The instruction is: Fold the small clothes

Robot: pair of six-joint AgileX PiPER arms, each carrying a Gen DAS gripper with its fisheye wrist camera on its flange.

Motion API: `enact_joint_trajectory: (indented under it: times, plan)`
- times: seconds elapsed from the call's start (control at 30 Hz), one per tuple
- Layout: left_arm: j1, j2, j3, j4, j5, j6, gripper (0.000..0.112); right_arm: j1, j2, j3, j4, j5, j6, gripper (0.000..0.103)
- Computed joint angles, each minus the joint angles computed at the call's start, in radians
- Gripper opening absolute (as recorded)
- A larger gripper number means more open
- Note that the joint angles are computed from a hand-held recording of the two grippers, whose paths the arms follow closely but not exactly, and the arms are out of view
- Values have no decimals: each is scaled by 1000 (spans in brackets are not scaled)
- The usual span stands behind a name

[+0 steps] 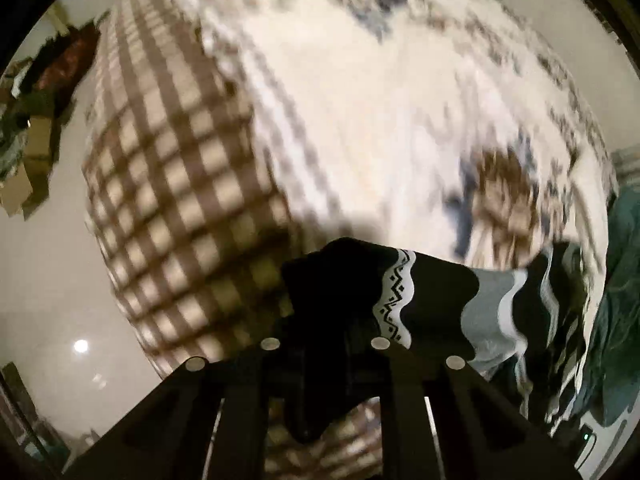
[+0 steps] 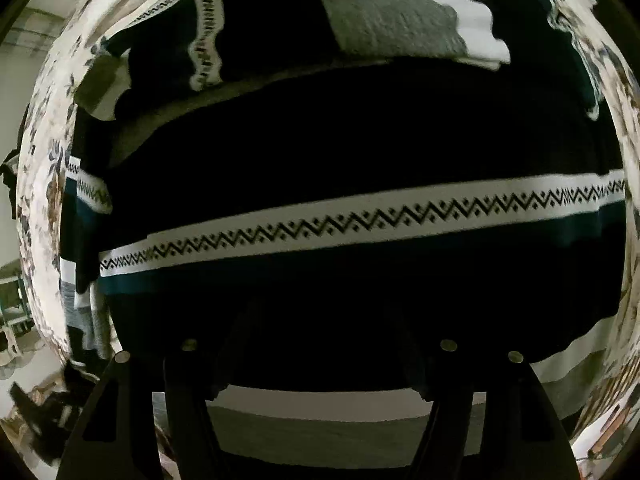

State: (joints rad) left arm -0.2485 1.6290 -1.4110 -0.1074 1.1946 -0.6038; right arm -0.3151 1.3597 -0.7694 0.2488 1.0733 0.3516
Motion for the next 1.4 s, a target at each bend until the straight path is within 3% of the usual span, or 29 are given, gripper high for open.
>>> enact_joint_trajectory:
  times: [0.33,0.43,0.53,0.6,0.63,0.67,0.77,0.87,1.0,1.03,1.07,1.1,1.3,1.4]
  plan:
    - [253,234,-230,-20,-26,219,11,-5,7,-46,-18,30,-8,70]
    - [326,275,-249,-105,-26,262,14,10,16,-69,-22,43,1,70]
    - [441,208,-121,-301,-37,329,25,29,33,-102,-22,54,24,70]
    - [496,129,4,-385,-62,354,43,21,33,-108,-12,57,23,70]
    - [515,92,61,-421,-75,357,61,5,39,-121,-8,65,13,70]
    - [539,39,150,-480,-101,367,65,-12,44,-140,-8,81,5,70]
    - [555,-14,309,-628,-133,399,65,3,62,-140,-3,63,31,70]
    - [500,-4,389,-721,-249,406,65,106,97,-135,-11,-5,132,70]
    - [384,41,307,-544,-400,179,62,150,127,-185,-97,2,195,70]
    - [355,43,277,-465,-418,105,42,162,135,-205,-134,11,217,70]
    - [325,53,231,-374,-416,40,10,169,140,-218,-164,14,233,70]
    - [304,67,184,-323,-402,11,5,171,141,-227,-182,16,242,70]
    - [143,101,-73,11,-320,-164,5,68,115,-226,-181,-7,197,70]
    - [26,154,-271,136,-225,-185,5,-39,96,-196,-142,-38,123,86]
